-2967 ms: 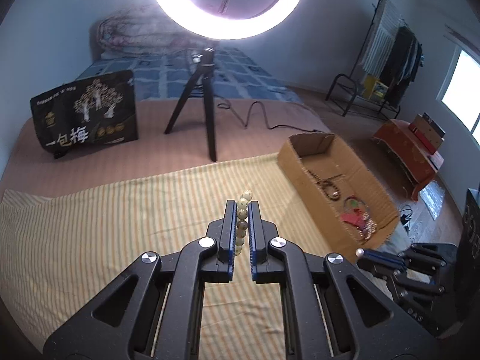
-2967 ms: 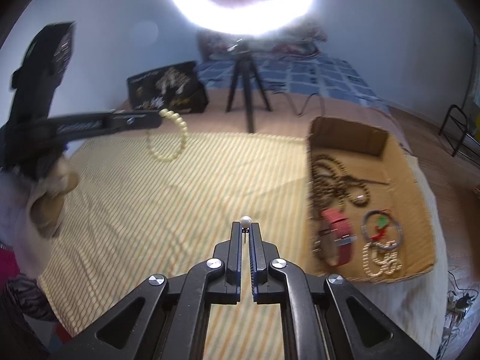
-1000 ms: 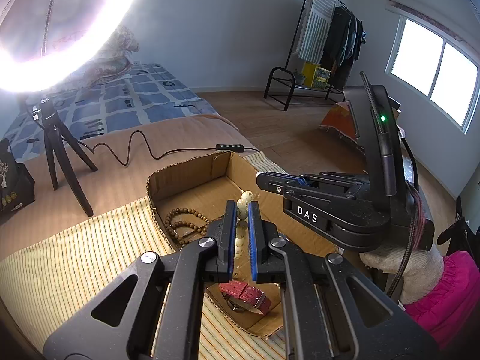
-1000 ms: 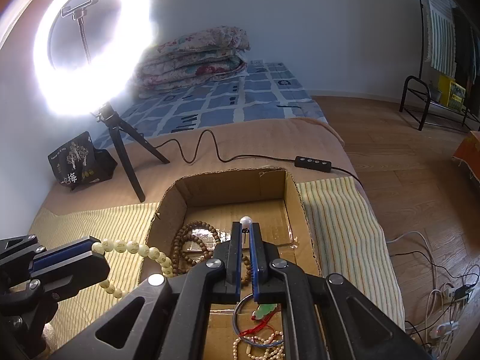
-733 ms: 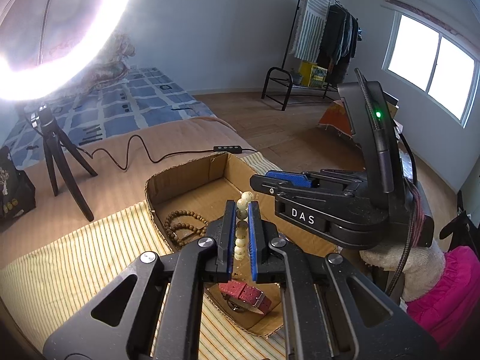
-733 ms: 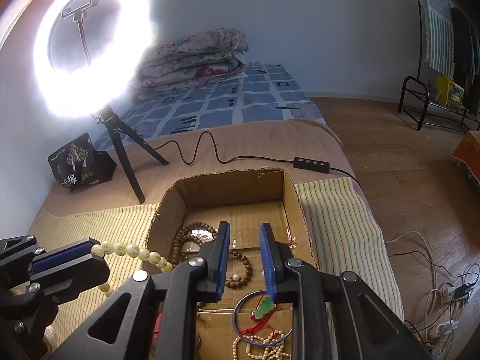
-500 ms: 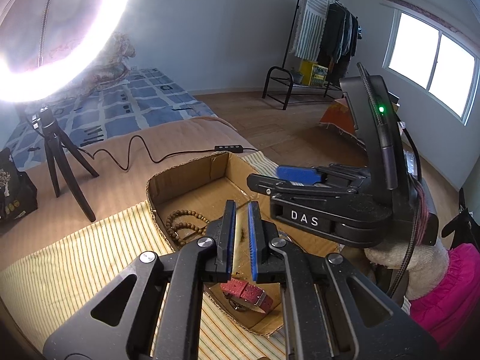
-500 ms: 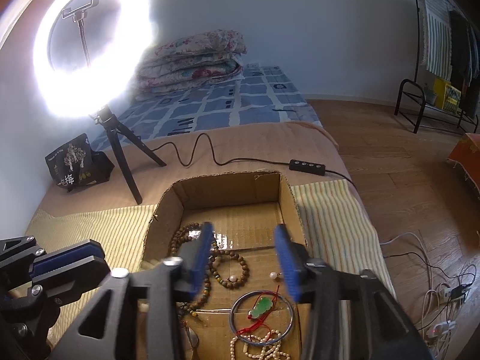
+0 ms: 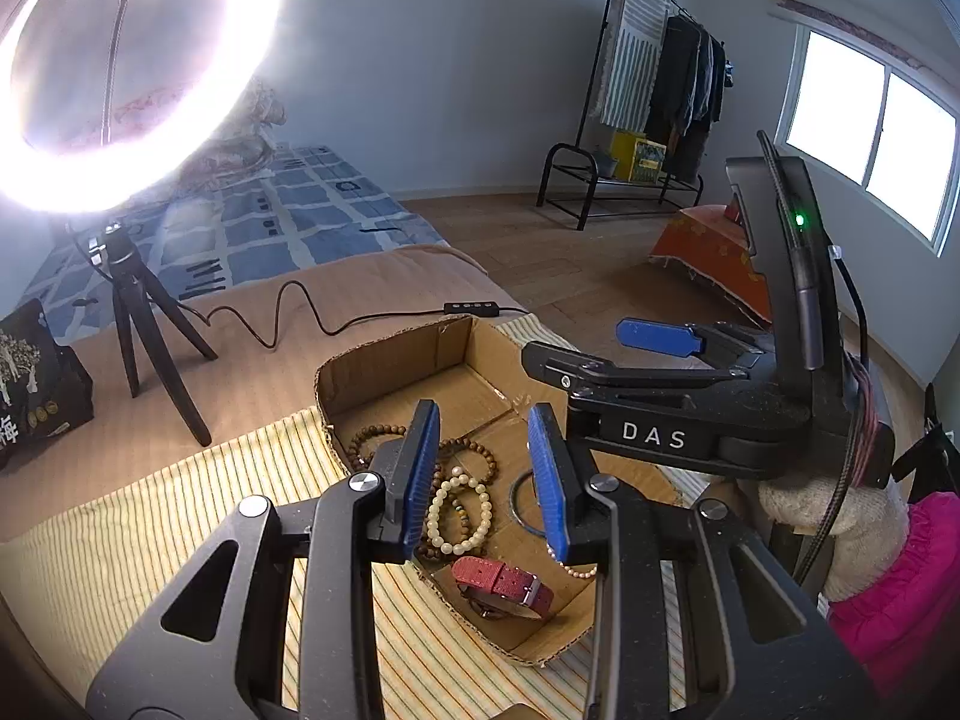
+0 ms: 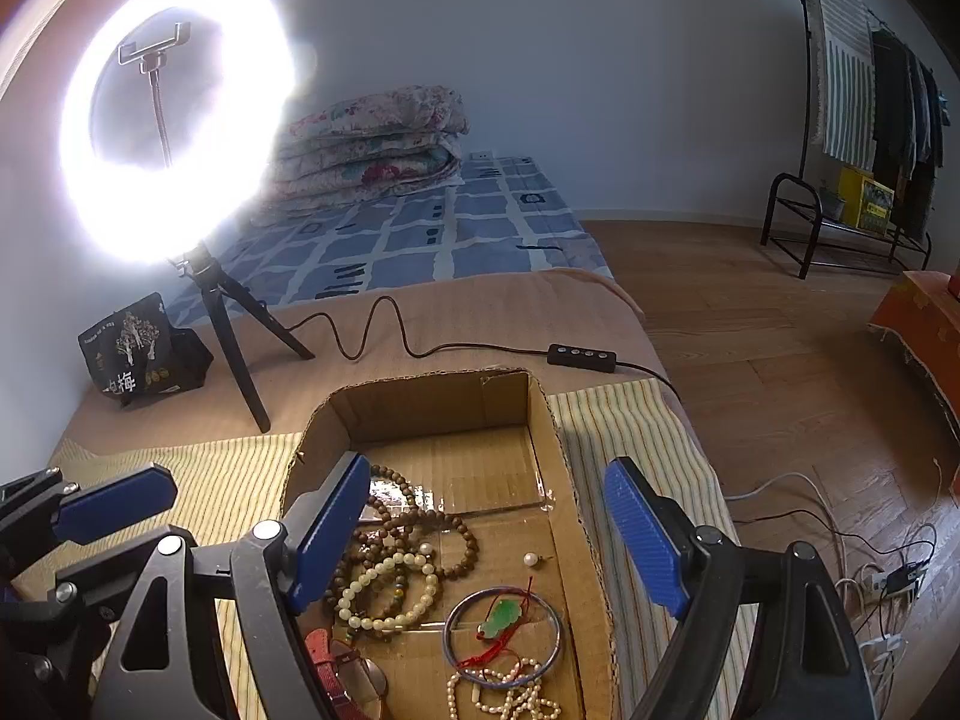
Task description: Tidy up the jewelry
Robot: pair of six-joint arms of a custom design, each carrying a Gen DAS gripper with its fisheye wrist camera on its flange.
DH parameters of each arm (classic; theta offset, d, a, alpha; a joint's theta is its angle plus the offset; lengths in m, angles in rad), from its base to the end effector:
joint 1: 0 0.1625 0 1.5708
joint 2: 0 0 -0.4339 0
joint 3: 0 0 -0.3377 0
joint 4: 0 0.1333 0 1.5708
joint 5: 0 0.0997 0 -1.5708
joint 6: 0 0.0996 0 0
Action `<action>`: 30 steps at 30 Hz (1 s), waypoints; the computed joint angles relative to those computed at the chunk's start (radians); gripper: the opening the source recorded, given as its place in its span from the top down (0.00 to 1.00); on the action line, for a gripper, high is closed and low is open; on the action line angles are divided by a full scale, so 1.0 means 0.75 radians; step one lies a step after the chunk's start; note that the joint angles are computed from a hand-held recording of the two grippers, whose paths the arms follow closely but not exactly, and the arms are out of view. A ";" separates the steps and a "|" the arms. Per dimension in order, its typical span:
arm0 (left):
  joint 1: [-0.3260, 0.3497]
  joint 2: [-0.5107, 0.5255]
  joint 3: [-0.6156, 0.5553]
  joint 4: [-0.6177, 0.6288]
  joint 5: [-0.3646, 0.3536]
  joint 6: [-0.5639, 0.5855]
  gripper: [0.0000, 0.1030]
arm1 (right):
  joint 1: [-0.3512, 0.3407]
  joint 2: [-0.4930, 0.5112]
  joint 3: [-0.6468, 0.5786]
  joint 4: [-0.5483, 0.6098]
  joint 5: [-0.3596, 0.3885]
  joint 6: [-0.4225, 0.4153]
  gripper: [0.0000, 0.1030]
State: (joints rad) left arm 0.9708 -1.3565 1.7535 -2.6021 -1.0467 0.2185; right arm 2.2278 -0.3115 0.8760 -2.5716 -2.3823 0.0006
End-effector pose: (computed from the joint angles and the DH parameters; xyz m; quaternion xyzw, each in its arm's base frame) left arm -0.1510 -0.5451 0.4455 0.2910 0.8741 -0.3424 0.1846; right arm 0.5477 -0.6102 0.0948 0.2083 -0.8767 0.3126 0.3005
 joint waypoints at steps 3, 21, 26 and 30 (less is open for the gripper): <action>-0.020 -0.019 0.012 0.001 0.020 0.000 0.70 | 0.007 -0.018 0.025 -0.011 -0.006 0.012 0.20; -0.184 -0.241 0.078 0.102 0.118 -0.033 0.57 | 0.112 -0.119 0.155 -0.001 -0.078 0.116 0.18; -0.235 -0.316 0.101 0.153 0.150 -0.061 0.57 | 0.157 -0.129 0.162 0.030 -0.092 0.150 0.15; -0.272 -0.374 0.114 0.201 0.187 -0.080 0.57 | 0.187 -0.135 0.171 0.062 -0.119 0.194 0.13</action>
